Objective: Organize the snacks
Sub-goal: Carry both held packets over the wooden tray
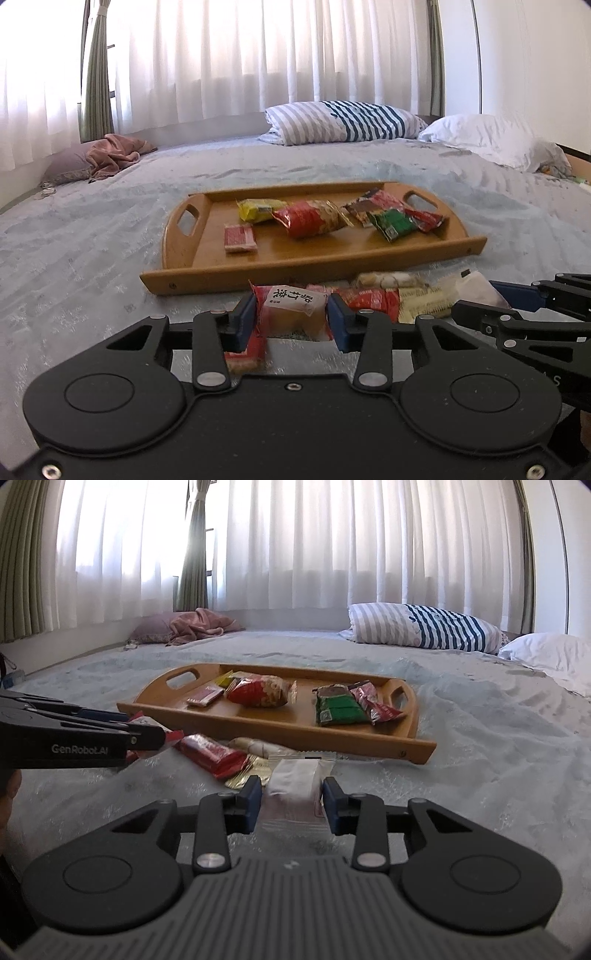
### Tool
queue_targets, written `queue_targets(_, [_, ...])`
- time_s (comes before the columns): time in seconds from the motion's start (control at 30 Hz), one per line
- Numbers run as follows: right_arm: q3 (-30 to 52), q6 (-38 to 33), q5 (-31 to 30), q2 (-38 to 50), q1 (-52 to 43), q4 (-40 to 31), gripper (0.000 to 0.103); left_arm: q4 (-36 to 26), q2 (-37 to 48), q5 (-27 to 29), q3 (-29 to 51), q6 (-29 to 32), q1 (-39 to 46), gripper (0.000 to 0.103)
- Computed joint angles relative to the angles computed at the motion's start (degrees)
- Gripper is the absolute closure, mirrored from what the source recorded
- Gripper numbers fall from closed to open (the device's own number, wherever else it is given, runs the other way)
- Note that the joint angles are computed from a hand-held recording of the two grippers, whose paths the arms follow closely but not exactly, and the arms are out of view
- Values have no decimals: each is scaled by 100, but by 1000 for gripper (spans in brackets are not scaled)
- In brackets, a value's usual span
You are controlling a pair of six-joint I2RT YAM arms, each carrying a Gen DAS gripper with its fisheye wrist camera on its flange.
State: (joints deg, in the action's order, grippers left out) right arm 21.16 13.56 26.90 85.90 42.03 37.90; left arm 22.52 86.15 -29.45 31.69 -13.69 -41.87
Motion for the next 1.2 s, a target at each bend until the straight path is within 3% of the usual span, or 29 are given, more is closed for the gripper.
queue_targets(0.53, [760,-254,-322,206,-656,-180,62,-330,115,517,796,93,668,63])
queue_targets(1.2, [2700,-279,-1381,1592,-1927,-649,62,-716,1769,1672,3065,243,1836,63])
